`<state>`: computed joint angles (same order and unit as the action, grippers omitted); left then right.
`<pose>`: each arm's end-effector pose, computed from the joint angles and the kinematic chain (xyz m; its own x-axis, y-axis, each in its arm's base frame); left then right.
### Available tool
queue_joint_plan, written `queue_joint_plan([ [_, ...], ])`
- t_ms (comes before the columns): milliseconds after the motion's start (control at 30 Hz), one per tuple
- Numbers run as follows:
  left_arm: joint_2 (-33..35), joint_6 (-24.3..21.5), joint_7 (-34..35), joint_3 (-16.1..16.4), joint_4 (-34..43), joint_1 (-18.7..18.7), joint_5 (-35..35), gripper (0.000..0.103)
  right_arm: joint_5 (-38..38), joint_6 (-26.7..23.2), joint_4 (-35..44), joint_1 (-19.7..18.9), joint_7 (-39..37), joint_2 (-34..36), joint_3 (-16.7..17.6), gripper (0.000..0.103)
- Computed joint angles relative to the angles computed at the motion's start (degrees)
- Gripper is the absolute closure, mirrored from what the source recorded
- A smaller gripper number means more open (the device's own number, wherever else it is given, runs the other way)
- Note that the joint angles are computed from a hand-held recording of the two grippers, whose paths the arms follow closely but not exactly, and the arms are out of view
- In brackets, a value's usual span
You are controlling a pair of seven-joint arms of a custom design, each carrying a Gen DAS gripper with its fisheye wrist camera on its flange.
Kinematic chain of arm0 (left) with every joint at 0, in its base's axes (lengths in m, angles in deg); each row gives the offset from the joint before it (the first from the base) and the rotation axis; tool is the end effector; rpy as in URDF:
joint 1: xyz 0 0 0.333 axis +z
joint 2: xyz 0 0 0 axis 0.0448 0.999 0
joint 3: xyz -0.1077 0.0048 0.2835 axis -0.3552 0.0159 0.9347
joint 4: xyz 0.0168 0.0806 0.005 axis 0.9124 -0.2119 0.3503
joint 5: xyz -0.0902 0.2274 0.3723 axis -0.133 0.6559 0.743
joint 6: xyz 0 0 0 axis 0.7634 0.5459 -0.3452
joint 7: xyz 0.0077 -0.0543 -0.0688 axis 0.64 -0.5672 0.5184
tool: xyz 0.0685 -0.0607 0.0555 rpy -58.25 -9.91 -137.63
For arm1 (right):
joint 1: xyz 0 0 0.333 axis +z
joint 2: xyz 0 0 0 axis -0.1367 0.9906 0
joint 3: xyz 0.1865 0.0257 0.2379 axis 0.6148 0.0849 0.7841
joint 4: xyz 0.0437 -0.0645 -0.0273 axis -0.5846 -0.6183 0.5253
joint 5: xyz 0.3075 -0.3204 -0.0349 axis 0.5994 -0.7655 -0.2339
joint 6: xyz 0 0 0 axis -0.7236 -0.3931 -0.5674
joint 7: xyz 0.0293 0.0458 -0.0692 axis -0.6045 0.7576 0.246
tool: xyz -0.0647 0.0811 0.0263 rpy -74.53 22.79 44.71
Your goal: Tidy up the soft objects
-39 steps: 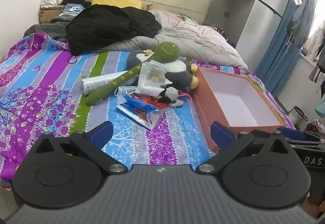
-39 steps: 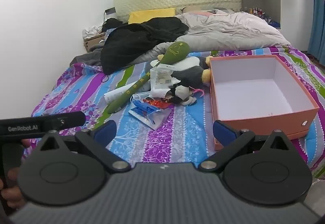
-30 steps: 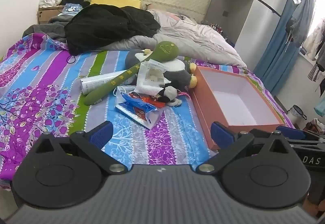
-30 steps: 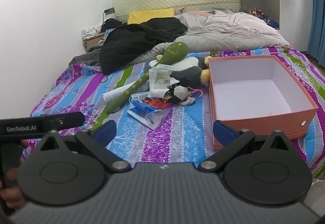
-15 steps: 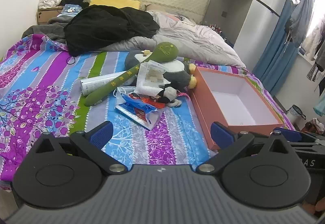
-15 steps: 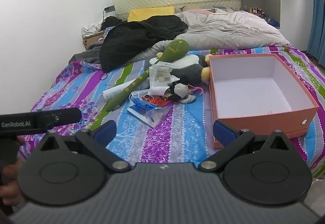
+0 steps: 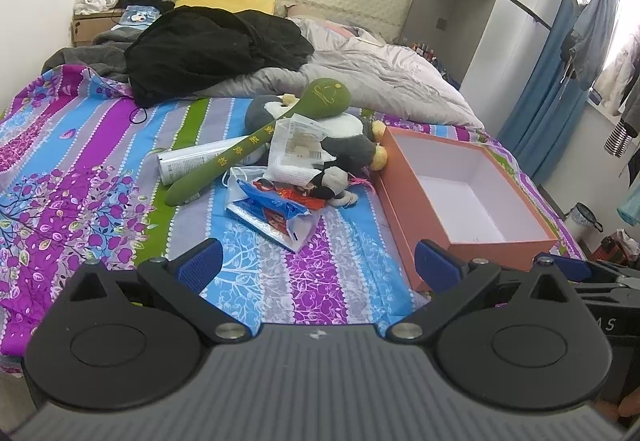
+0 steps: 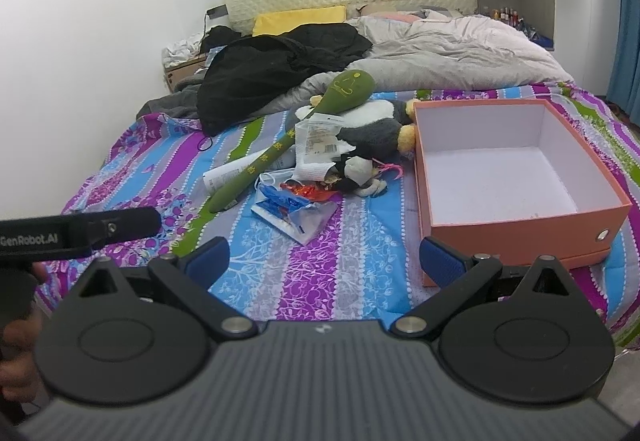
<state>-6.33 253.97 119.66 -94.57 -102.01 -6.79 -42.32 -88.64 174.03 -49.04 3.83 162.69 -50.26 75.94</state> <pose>0.4501 -0.2301 0.5119 -0.0289 -0.9722 0.2322 -0.6240 -0.1639 -0.7641 0.4836 0.3143 0.4916 0.2393 -0.9469 -0.2147 -0.6380 0.0133 -0.7699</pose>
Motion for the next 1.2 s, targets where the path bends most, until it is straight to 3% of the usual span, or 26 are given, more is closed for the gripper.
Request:
queue_joint_plan([
  [567,0.27,-0.86,1.21,0.62,0.31,-0.7,-0.67,0.0,-0.86,-0.84,0.17,0.69,1.05,0.37,-0.53,0.0],
  [1200,2.8,-1.53,1.64,0.77,1.15,-0.72,-0.75,0.0,4.07,-1.94,1.0,3.84,-2.27,2.36,-3.85,0.0],
])
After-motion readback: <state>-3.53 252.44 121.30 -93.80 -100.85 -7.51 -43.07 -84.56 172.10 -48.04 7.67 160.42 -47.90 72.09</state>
